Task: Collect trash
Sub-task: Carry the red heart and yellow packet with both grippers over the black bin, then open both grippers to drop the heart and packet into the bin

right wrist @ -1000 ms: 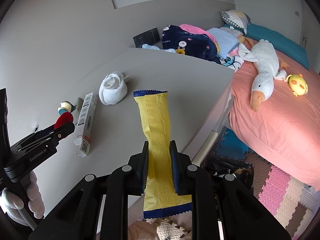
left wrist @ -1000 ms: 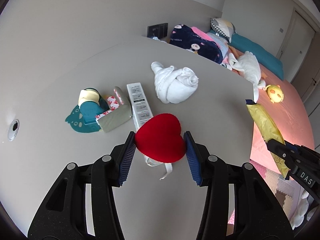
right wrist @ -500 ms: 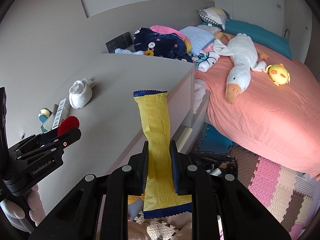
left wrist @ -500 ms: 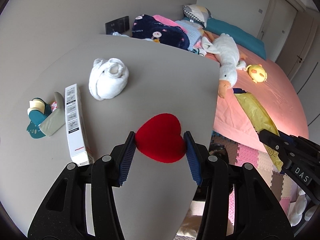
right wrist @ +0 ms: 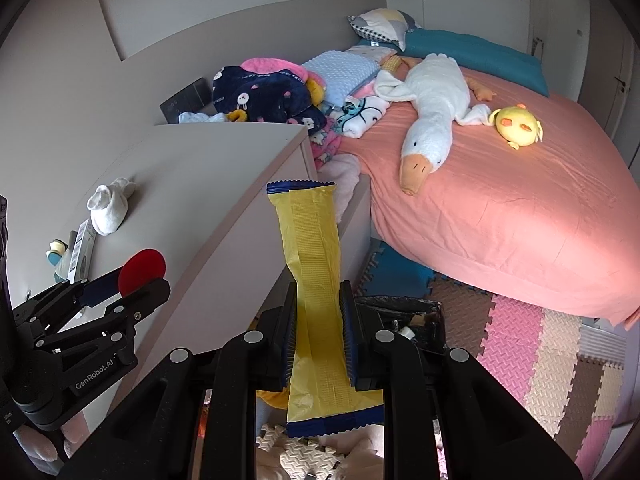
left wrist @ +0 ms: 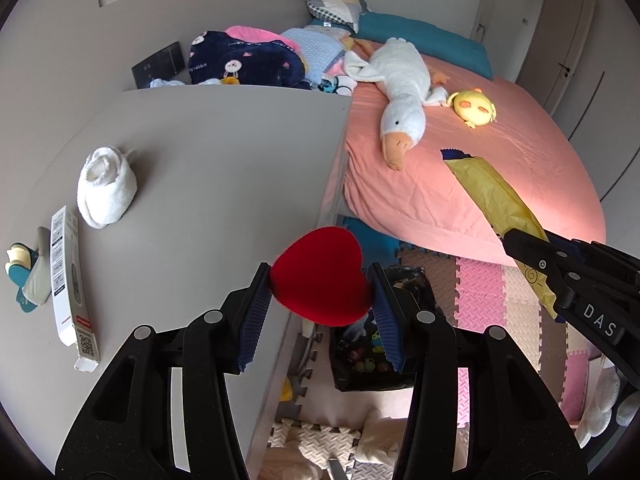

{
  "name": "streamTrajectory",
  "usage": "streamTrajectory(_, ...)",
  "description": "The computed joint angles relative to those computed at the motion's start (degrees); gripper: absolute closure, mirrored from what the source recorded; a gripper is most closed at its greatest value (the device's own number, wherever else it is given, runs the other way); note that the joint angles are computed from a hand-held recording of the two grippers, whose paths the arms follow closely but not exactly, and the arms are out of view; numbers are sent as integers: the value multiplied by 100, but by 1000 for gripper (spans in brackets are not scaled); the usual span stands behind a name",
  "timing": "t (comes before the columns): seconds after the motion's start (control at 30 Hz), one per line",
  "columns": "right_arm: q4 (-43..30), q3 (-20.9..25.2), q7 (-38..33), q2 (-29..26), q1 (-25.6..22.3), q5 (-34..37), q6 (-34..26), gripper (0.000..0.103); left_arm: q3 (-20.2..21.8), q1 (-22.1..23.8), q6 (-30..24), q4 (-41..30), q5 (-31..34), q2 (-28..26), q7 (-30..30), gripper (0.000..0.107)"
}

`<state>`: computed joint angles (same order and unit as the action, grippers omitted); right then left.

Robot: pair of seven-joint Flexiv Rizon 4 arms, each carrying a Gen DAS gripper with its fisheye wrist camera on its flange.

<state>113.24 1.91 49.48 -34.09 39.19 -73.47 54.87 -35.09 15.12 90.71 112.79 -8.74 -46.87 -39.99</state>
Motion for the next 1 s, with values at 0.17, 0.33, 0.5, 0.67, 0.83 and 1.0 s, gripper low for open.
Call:
streamTrajectory(0.17, 322, 17, 313, 151, -102, -45, 2, 82, 170, -315, -125, -53, -17, 6, -21, 59)
streamTrajectory(0.33, 570, 75, 546, 269, -232, -48, -58, 82, 295, -598, -212, -75, -28, 8, 41, 59)
streamTrajectory(0.5, 691, 135, 503, 318, -336, 71, -137, 82, 375, -818, -321, -95, -74, -5, 142, 59)
streamTrajectory(0.67, 741, 182, 275, 387, -416, 534, -384, 66, 492, -1033, -686, -242, -220, -1, 231, 43)
streamTrajectory(0.83, 703, 269, -1, 544, -265, 1287, -1218, 39, 560, -1146, -297, -246, -326, 33, 171, 10)
streamTrajectory(1.0, 762, 286, 112, 617, -280, 1198, -1262, 38, 423, -955, -178, -186, -282, 42, 179, 10)
